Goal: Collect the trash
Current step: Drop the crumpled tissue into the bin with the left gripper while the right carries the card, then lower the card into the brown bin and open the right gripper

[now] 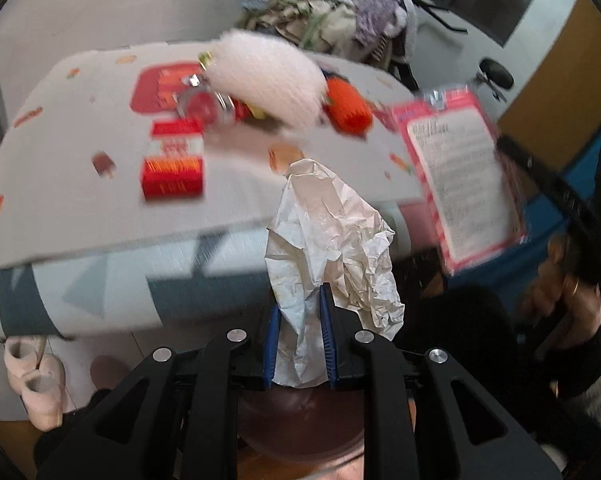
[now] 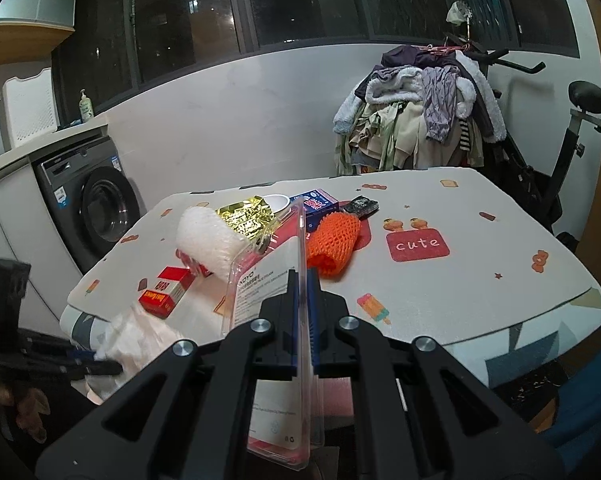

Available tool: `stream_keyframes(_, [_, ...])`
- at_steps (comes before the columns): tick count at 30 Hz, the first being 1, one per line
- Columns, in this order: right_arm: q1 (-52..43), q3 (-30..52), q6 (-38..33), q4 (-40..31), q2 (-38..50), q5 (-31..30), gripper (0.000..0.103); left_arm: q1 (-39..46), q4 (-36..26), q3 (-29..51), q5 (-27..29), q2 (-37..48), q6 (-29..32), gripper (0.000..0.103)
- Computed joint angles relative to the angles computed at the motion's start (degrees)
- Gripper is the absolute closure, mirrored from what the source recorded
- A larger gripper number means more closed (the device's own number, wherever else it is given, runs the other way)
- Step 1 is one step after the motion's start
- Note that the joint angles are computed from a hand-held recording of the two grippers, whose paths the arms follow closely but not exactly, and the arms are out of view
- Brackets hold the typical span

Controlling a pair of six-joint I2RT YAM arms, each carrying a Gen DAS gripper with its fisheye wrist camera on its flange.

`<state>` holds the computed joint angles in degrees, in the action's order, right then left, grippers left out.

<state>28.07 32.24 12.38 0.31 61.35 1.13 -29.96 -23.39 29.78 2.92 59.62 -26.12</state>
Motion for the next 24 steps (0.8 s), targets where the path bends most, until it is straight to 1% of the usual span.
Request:
stream_keyframes(3, [0.5, -1.3, 0.2, -2.1, -3.5, 0.6, 0.095, -4.5, 0.8, -1.9, -0.6, 1.7, -1.4, 0.084])
stream_keyframes(4, [0.5, -1.7, 0.2, -2.8, -4.4, 0.7, 0.095, -5.6, 1.4, -2.2, -0.3, 2.8, -1.7, 0.081])
stream_keyframes(6, [0.3, -2.2, 0.0, -4.2, -6.1, 0.3, 0.095, -8.0, 2.9, -2.6, -0.7, 4.5, -2.5, 0.067])
stream_keyframes(7, [0.4, -2.4, 0.0, -4.8, -6.7, 0.2, 0.095, -9.1, 3.4, -2.8, -1.5, 4.9, -2.5, 0.049])
stream_keyframes(8, [0.4, -2.7, -0.1, -5.5, -7.3, -0.1, 0.095, -9.6, 3.5, -2.9, -2.4, 4.7, -2.6, 0.039])
stream_keyframes(9, [0.6, -3.0, -0.2, -6.0, -7.7, -0.3, 0.095, -9.9, 3.2, -2.9, -3.2, 4.2, -2.5, 0.038])
stream_keyframes(10, [1.0, -3.2, -0.4, -6.3, -7.8, -0.3, 0.095, -10.0, 2.9, -3.2, -4.5, 2.5, -2.2, 0.034])
stream_keyframes(11, [1.9, -3.5, -0.6, -6.7, -7.7, -0.3, 0.095, -9.9, 2.3, -3.3, -5.4, 1.1, -2.1, 0.026])
stream_keyframes(13, [3.3, -4.1, -0.8, -6.9, -7.2, -0.4, 0.095, -10.1, 1.2, -4.5, -8.5, -3.6, -2.1, 0.018])
stream_keyframes(15, [5.6, -4.8, -1.0, -6.7, -6.1, -0.4, 0.095, -10.4, -0.3, -5.6, -11.7, -8.5, -1.7, 0.015])
stream_keyframes(19, [11.2, -5.9, -1.1, -4.8, -1.7, -0.8, 0.095, -13.5, -5.4, -7.5, -21.1, -17.5, -1.0, 0.01])
stream_keyframes(20, [13.0, -5.9, -1.1, -4.2, 0.1, -0.9, 0.095, -14.3, -7.2, -7.4, -22.7, -19.4, -1.3, 0.009])
stream_keyframes(24, [19.2, -4.3, -2.3, -3.5, 7.3, 0.7, 0.095, -16.1, -10.2, -9.8, -27.8, -25.3, -2.0, 0.008])
